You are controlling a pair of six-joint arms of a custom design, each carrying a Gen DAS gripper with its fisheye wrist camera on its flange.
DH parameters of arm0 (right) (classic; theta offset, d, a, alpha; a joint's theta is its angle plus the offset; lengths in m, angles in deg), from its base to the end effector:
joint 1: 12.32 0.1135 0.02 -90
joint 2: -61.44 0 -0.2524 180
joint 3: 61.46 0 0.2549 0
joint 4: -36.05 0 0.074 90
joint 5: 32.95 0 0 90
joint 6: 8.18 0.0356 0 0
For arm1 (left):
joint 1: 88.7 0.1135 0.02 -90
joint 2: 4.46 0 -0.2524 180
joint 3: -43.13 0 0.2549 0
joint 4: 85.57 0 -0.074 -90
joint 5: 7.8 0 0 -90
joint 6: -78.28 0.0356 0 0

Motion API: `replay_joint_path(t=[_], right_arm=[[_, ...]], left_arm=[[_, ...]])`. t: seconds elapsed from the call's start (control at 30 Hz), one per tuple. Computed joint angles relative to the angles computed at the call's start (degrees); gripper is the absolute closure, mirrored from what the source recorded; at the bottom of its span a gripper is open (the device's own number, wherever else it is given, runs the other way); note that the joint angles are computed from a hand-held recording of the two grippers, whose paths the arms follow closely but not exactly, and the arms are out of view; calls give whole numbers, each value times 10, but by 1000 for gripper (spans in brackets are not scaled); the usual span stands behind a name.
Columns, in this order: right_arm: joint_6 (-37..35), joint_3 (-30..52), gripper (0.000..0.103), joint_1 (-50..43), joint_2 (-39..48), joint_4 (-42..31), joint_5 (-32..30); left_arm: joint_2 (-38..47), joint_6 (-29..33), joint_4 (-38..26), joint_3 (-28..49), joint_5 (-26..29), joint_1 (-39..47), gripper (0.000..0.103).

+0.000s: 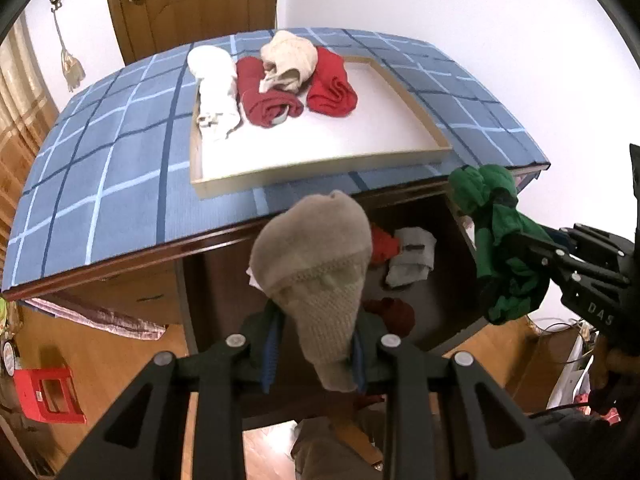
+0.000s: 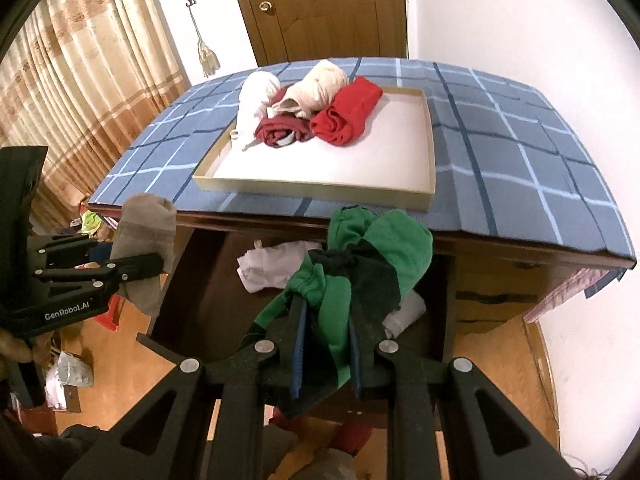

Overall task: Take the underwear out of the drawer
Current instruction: 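Lift the tan sock with left tool while right tool lifts the green-black sock, then carry the tan sock with left tool while right tool carries green-black sock to tray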

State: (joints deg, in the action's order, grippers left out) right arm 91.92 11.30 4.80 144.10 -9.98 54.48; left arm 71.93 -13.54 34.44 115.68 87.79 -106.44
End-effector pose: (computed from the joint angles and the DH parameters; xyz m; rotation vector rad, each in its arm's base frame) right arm 0.2865 0.0899 0.2292 -0.1745 2.5576 0.2407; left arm 0.2496 -0.0835 0.2435 0.4040 2.6679 -0.2363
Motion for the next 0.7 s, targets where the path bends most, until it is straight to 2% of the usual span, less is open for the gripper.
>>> replay_joint_path(t=[0.7], right_arm=[[-26, 51, 83, 2, 14, 17, 43]], left_arm=[[50, -16, 25, 73, -2, -10, 75]])
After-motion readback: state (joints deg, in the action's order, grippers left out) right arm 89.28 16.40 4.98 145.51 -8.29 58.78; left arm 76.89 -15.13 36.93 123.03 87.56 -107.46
